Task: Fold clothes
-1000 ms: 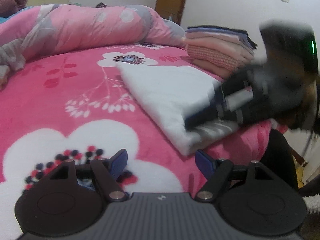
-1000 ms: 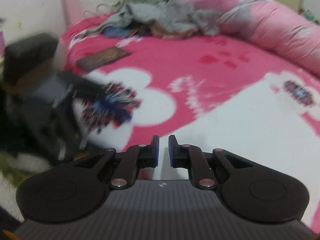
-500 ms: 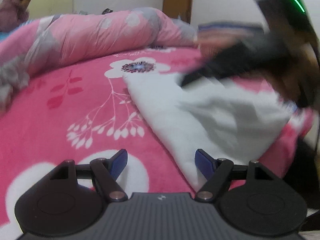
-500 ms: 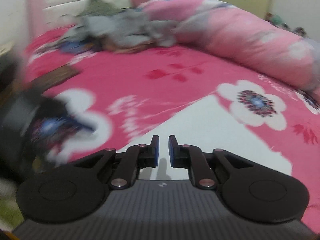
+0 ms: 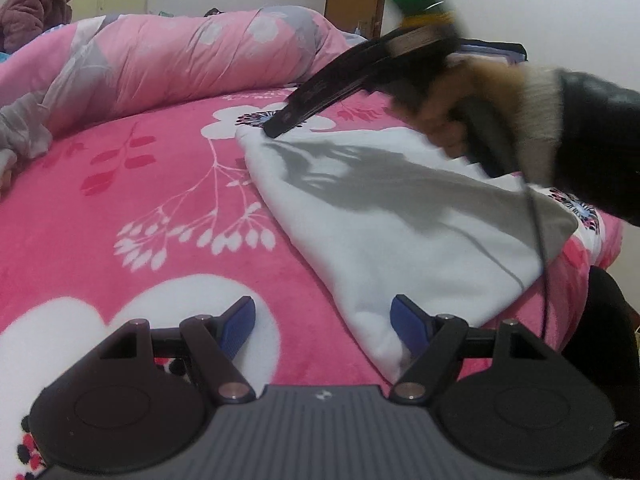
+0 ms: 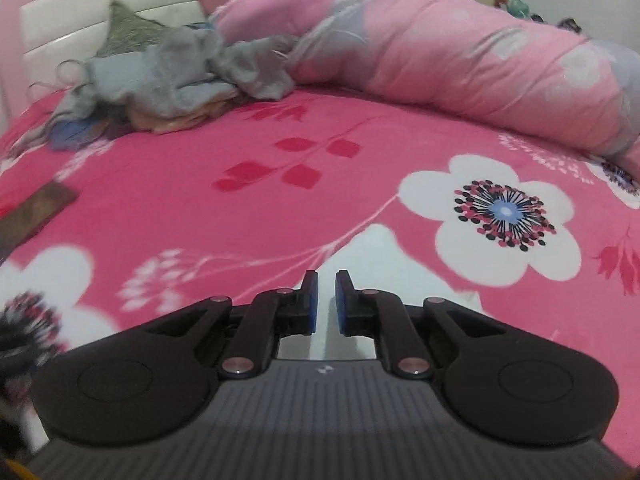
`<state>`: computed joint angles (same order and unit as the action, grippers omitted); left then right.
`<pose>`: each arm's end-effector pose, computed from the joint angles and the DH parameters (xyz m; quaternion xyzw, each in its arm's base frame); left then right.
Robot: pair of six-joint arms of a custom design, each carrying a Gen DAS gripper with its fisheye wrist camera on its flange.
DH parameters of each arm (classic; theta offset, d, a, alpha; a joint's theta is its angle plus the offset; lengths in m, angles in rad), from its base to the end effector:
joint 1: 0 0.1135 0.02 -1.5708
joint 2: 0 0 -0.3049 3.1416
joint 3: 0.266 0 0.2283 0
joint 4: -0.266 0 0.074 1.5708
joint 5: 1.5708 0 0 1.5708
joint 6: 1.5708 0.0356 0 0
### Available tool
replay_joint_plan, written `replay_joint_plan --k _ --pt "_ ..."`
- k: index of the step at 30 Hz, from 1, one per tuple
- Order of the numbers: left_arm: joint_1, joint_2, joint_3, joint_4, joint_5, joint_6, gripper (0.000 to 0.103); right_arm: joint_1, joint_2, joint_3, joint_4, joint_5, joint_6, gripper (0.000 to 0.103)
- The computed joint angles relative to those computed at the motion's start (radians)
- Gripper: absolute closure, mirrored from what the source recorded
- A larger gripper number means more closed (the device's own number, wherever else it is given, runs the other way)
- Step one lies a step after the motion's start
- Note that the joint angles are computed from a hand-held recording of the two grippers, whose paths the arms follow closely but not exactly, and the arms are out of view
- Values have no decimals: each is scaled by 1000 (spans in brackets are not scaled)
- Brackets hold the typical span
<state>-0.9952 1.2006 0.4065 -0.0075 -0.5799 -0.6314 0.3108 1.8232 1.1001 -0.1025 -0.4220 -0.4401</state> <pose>0.1138 -0.1396 0.2081 0.0552 0.8930 -0.0791 0.4396 0.3509 0.1280 0.2297 -0.4049 0.8193 0.1717 0.3678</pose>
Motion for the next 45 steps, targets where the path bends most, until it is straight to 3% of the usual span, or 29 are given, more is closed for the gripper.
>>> replay_joint_plan --k 2,8,13,16,19,26,31,34,36,41,45 --pt "9 1 -2 9 7 1 27 15 92 59 -11 35 21 96" --pt "19 -4 -21 42 19 16 27 -1 103 139 -21 -13 154 96" --pt "17 -3 -14 29 17 11 27 13 257 296 -74 155 330 96" --pt "15 -4 -17 33 15 10 27 -15 207 251 -34 125 383 95" --pt "17 -3 -16 32 17 9 27 -55 40 120 29 118 285 94" --pt "1 2 -3 5 -3 -21 27 -269 -318 -157 -5 -23 81 93" --pt "-8 8 21 -38 -13 -40 27 -407 -335 -330 27 -13 33 93" --pt "-16 12 46 -80 -22 -57 26 -433 -294 -433 151 21 18 93" --pt "-26 15 60 -106 -36 -70 26 -435 -326 -415 122 24 49 93" --pt "-40 34 88 -149 -56 -101 25 -516 -468 -423 68 -125 19 93" --pt "-42 44 108 -180 -61 -113 25 -578 -466 -480 41 -171 -53 93"
